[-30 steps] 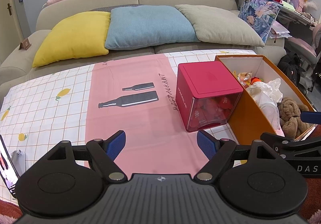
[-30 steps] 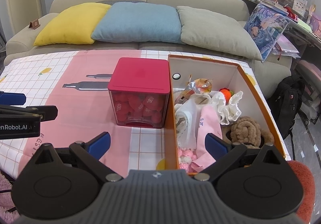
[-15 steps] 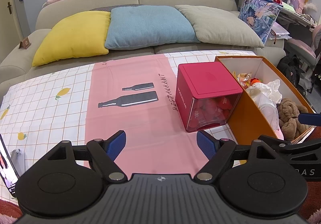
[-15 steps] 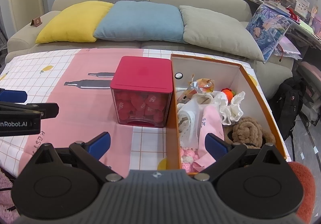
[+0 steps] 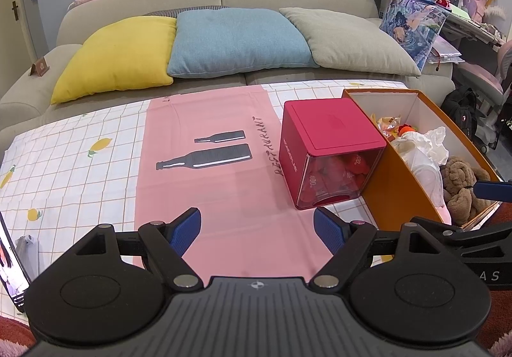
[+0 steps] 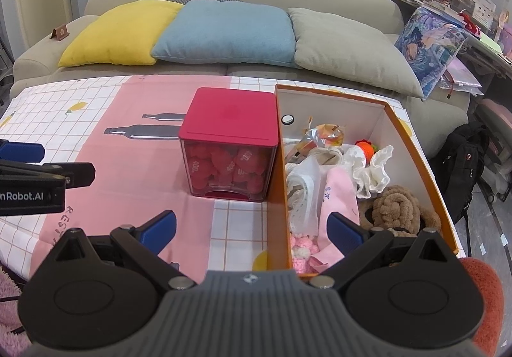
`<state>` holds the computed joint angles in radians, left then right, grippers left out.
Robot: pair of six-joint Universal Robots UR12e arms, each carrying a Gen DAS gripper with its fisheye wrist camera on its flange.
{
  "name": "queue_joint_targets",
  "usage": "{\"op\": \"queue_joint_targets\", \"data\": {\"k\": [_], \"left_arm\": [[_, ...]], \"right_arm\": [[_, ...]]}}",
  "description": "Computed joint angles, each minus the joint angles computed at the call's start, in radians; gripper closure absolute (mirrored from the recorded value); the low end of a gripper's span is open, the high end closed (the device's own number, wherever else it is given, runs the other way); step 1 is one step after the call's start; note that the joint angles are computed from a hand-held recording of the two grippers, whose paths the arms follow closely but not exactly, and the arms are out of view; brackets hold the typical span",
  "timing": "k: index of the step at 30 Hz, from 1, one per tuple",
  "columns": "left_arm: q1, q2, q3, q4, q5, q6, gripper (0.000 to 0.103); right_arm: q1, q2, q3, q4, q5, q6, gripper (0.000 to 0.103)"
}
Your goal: Organize soft objects
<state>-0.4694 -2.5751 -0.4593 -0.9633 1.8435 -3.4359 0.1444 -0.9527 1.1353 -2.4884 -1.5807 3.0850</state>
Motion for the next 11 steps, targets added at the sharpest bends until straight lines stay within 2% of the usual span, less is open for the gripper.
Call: {"op": "queue_joint_targets", "data": {"k": [11], "left_arm": [[0.002, 0.01, -0.019, 0.009, -0.011, -0.01, 0.01]], "right_arm": [[0.0, -0.001, 0.001, 0.005, 0.007, -0.016, 0.005]]}}
